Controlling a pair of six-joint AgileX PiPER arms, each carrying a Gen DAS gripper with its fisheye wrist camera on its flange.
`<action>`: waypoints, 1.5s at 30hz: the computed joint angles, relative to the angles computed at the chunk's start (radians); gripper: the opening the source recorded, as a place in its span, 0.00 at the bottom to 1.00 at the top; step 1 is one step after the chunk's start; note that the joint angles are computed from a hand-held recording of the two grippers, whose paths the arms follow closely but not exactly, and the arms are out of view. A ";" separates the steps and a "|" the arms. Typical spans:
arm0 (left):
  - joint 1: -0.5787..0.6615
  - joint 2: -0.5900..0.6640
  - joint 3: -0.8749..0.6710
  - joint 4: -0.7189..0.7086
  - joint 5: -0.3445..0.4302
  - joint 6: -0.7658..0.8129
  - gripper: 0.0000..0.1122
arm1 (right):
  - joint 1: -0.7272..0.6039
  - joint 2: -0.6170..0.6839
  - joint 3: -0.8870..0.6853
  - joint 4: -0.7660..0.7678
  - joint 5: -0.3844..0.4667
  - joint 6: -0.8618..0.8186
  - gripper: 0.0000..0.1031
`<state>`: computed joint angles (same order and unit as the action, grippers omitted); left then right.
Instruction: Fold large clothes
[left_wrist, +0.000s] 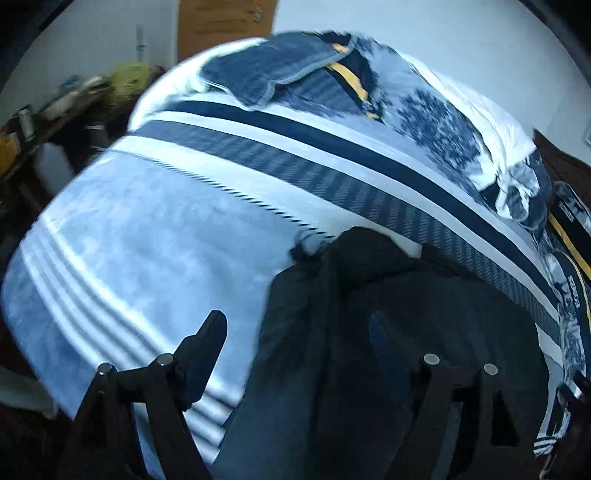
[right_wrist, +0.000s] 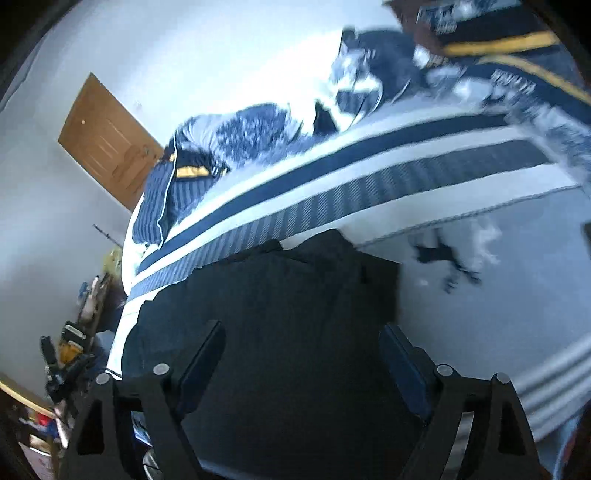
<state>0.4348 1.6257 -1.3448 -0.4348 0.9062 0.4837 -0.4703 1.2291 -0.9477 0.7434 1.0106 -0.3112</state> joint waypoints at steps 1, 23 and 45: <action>-0.031 0.052 -0.044 0.025 -0.005 -0.031 0.71 | 0.026 0.089 -0.025 0.008 -0.032 0.004 0.82; -0.277 0.446 -0.410 0.349 -0.056 -0.333 0.00 | 0.270 0.469 -0.256 -0.479 -0.272 0.449 0.01; 0.264 -0.127 0.383 -0.137 -0.146 0.382 0.82 | -0.122 -0.326 0.393 -0.134 -0.056 0.056 0.94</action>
<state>0.6988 1.4982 -0.9619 -0.5718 0.7602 0.8661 -0.5928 0.9034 -0.5548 0.6093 0.9549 -0.2550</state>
